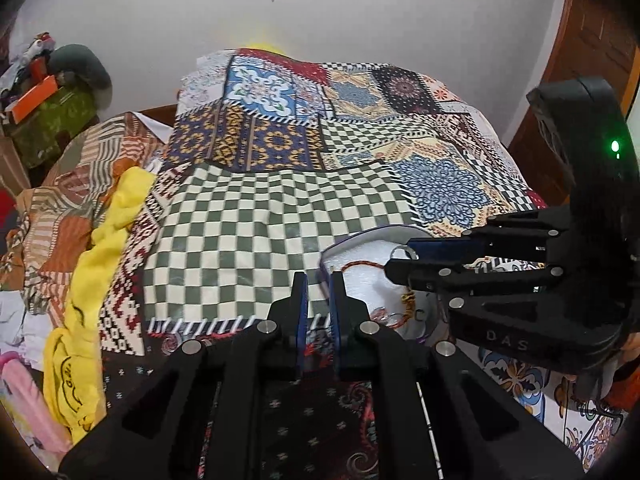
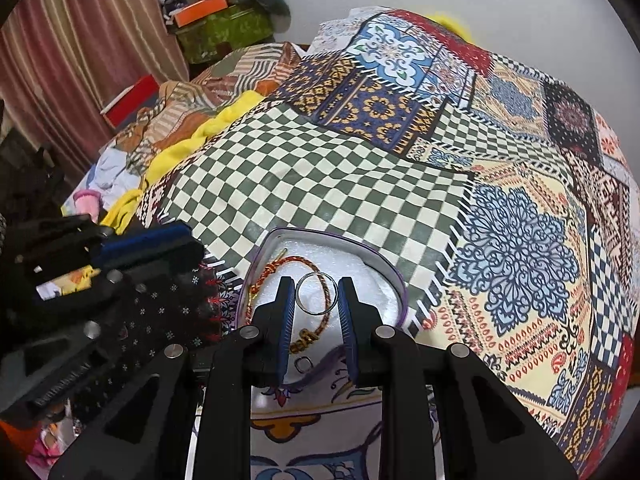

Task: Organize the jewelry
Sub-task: 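Open the left gripper over the tin foam while the right gripper releases its ring there, then move both open grippers back to the remaining jewelry on the quilt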

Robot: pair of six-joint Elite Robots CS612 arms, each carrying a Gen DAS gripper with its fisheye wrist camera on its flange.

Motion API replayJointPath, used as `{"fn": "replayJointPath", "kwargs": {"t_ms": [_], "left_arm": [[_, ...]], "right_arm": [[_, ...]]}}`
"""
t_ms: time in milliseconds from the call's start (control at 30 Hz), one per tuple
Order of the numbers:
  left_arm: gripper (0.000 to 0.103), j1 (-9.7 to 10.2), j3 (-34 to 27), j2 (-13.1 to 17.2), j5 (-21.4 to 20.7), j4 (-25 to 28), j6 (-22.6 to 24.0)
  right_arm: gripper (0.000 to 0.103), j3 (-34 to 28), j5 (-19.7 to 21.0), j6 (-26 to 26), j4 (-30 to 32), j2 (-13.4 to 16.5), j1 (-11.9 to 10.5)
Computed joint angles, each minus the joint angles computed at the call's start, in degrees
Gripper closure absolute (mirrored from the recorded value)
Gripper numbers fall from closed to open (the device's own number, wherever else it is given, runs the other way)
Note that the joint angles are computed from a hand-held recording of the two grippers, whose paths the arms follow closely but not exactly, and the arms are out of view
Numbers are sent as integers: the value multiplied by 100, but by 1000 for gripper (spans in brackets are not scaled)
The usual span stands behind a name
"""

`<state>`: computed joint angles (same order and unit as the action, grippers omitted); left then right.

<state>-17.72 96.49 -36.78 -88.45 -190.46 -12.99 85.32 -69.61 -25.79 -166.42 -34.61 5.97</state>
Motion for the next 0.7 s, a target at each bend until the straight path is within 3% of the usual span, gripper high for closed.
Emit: {"fn": "replayJointPath", "kwargs": {"t_ms": [200, 400, 567, 700], "left_arm": [[94, 26, 125, -58, 163, -6, -21], [93, 40, 271, -143, 201, -87, -159], [92, 4, 413, -256, 255, -171, -175], [79, -81, 593, -384, 402, -391, -117]], "right_arm": [[83, 62, -250, -105, -218, -12, 68], [69, 177, -422, -117, -396, -88, 100], [68, 438, -515, -88, -806, -228, 85], [68, 701, -540, -52, -1153, -375, 33]]}}
